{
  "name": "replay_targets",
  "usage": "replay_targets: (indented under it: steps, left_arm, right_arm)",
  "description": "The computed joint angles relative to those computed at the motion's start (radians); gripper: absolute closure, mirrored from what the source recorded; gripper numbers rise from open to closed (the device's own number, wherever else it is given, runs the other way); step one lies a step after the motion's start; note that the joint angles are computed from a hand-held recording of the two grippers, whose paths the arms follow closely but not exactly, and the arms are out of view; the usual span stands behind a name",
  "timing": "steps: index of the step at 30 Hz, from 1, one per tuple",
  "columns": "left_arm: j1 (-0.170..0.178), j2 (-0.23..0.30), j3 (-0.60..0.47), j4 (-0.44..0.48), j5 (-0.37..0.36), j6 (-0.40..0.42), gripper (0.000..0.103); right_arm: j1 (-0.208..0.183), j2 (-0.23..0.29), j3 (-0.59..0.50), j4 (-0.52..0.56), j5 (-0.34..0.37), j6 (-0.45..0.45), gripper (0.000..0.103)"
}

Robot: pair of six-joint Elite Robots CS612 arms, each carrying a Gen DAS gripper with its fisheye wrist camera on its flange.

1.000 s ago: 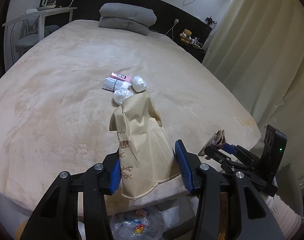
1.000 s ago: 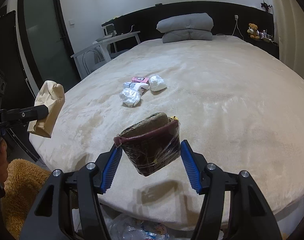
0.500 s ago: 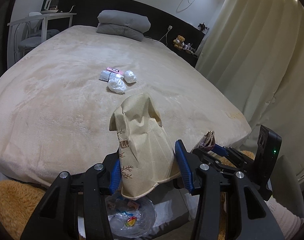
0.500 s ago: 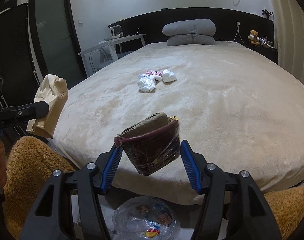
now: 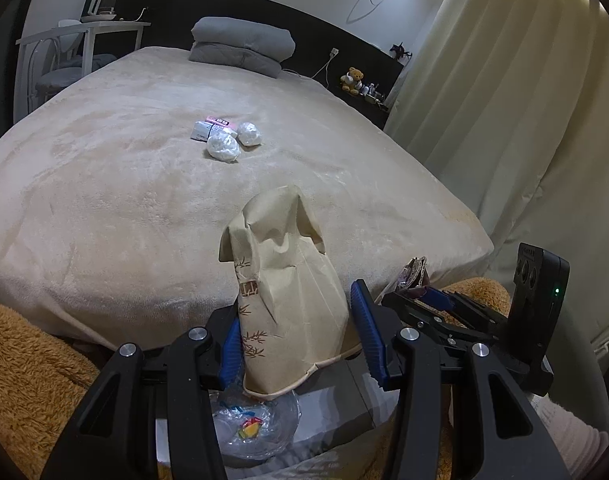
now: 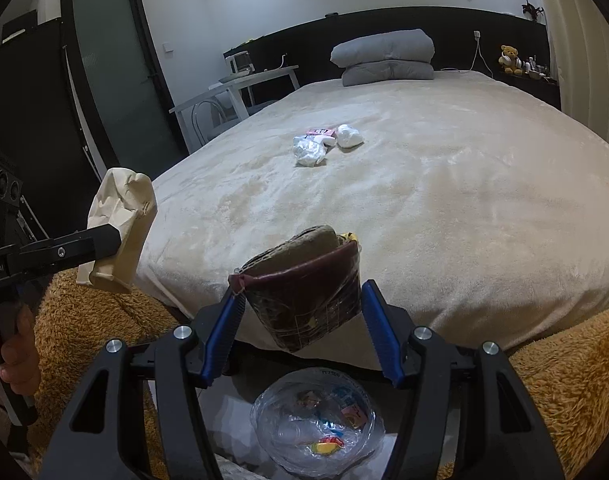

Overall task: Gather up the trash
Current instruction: 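Lift the paper bag and brown snack and carry both down over the floor bin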

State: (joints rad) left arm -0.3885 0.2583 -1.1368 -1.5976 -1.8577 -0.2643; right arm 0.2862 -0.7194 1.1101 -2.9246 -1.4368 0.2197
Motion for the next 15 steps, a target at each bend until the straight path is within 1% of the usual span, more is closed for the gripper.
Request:
replay_targets:
  steps: [6, 10, 15]
  left_arm:
    - [0.007, 0.02, -0.007, 0.022, -0.024, -0.021, 0.056]
    - [0.012, 0.037, -0.01, 0.047, -0.05, -0.04, 0.056]
    - [0.021, 0.049, 0.004, 0.076, -0.088, -0.064, 0.056]
  right_arm:
    - [-0.003, 0.0, 0.003, 0.053, 0.013, -0.02, 0.043]
    - [-0.007, 0.002, 0.001, 0.087, 0.036, -0.031, 0.043]
    - [-0.009, 0.01, -0.018, 0.144, 0.049, -0.024, 0.043]
